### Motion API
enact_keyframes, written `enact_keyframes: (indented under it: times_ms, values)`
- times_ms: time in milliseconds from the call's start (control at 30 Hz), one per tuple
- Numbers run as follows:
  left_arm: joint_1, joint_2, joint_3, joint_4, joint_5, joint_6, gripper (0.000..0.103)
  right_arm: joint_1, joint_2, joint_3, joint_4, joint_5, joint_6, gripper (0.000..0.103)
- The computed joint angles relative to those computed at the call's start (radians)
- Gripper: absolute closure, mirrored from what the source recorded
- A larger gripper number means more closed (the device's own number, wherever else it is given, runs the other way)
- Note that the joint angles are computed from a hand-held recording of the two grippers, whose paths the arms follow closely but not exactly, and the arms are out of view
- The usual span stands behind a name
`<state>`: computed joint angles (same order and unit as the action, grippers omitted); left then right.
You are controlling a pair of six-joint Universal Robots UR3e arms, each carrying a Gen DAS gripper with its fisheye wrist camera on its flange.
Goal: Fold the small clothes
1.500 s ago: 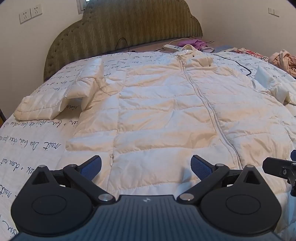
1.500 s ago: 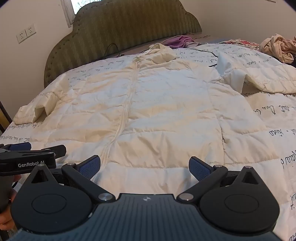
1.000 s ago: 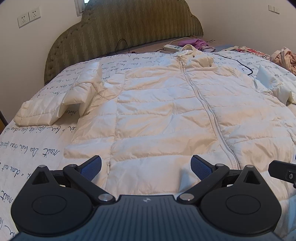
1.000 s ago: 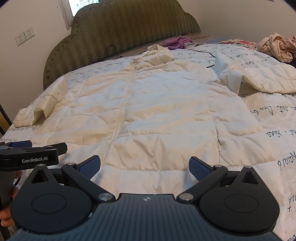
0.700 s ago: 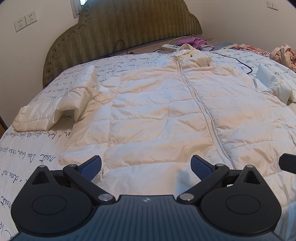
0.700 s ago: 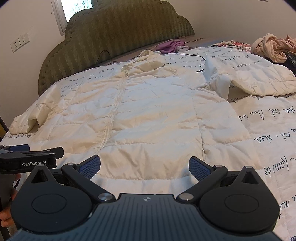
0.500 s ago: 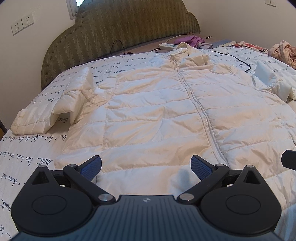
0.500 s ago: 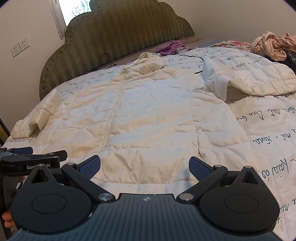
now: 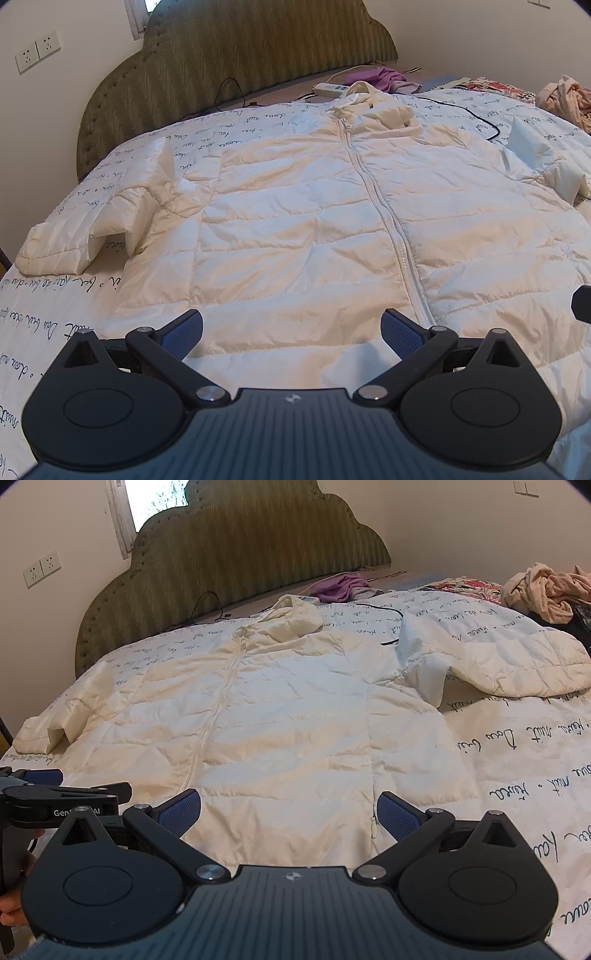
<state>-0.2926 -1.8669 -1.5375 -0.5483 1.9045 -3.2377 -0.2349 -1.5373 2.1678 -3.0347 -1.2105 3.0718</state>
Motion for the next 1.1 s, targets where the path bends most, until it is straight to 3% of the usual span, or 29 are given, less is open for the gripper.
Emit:
enact_keyframes:
  times_ms: [500, 867, 1100]
  values:
    - [-0.014, -0.056, 0.079, -0.051, 0.013, -0.013, 0.0, -0.018, 0.05, -0.025, -0.083, 0.013, -0.097, 0.0]
    - [-0.03, -0.111, 0.153, -0.088, 0.014, -0.016, 0.0, -0.115, 0.108, 0.008, -0.211, 0.171, -0.156, 0.0]
    - [-0.031, -0.122, 0.162, -0.092, 0.008, -0.015, 0.0, -0.134, 0.136, 0.065, -0.266, 0.174, -0.177, 0.0]
